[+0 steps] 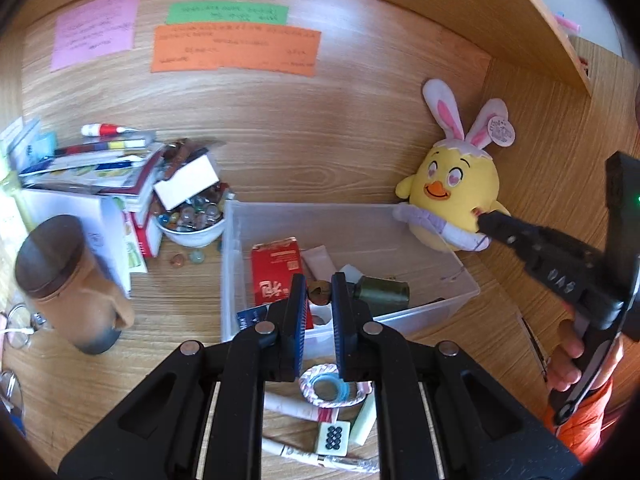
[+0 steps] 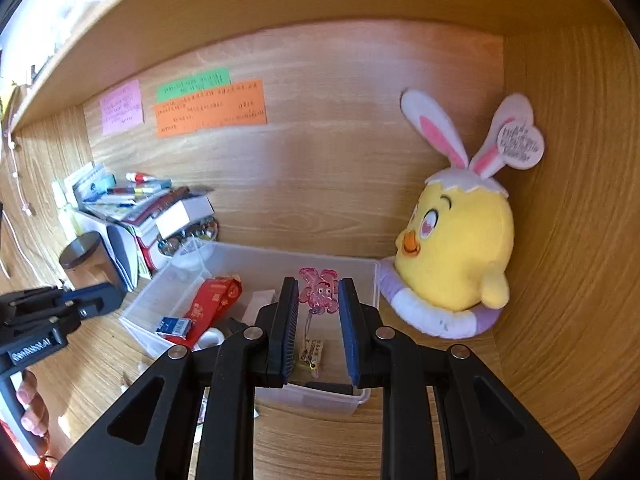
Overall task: Organize objects
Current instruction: 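Carry brown bead with left tool while right tool carries pink charm over box, then open right tool dropping pink charm in box while left tool releases bead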
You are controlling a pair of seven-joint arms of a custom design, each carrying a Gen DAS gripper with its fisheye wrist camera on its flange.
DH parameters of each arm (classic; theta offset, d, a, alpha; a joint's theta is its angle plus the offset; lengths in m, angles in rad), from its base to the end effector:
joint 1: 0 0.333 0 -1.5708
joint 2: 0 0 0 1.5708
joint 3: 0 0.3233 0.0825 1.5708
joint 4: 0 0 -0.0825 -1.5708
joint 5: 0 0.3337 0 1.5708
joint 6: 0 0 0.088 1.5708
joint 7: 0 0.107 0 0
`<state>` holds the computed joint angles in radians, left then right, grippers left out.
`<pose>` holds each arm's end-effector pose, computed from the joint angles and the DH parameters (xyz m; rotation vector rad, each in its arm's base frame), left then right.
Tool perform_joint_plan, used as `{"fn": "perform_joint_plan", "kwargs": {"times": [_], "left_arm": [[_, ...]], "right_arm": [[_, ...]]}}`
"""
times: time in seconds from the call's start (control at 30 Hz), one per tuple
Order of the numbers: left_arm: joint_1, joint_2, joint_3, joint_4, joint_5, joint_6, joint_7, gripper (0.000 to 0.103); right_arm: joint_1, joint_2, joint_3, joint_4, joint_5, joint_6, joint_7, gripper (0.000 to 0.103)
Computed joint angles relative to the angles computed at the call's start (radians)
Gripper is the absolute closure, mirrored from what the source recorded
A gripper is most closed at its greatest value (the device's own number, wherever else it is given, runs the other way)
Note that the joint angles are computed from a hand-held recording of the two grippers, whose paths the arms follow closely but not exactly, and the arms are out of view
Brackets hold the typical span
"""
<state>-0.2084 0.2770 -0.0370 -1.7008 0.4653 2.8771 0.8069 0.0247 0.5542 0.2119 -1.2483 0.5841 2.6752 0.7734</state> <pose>0.6183 -0.1779 0.5622 -1.8228 1.5960 -0.9935 0.7126 0.1049 0.5658 -1.9013 1.0736 -0.5558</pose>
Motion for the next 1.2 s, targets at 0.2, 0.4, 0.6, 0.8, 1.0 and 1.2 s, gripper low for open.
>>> {"fn": "perform_joint_plan", "kwargs": {"times": [0.2,0.4,0.6,0.8,1.0,1.2], "left_arm": [[0.014,0.075,-0.036,0.088,-0.079,-0.074,0.094,0.092],[0.042,0.126,-0.081,0.145,-0.214,-0.105,0.226,0.092],[0.050,0.175,-0.093,0.210,-0.305,-0.151,0.295,0.092],[0.044,0.194,-0.092,0.224,-0.355,-0.156,0.317,0.092],[0.037,0.203,-0.087,0.240,-0.367,-0.174,0.323,0.092],[-0.005,0.160,-0.041,0.196,-0.289,-0.153,0.270,0.078]], "right_arm": [[0.044,0.095,-0.061,0.111,-0.123,-0.090,0.129,0.085],[0.040,0.136,-0.054,0.149,-0.172,-0.143,0.150,0.085],[0.047,0.165,-0.054,0.181,-0.199,-0.179,0.156,0.085],[0.050,0.200,-0.056,0.238,-0.209,-0.217,0.184,0.085],[0.051,0.203,-0.055,0.243,-0.216,-0.229,0.184,0.084],[0.045,0.185,-0.050,0.226,-0.205,-0.236,0.171,0.069]]}}
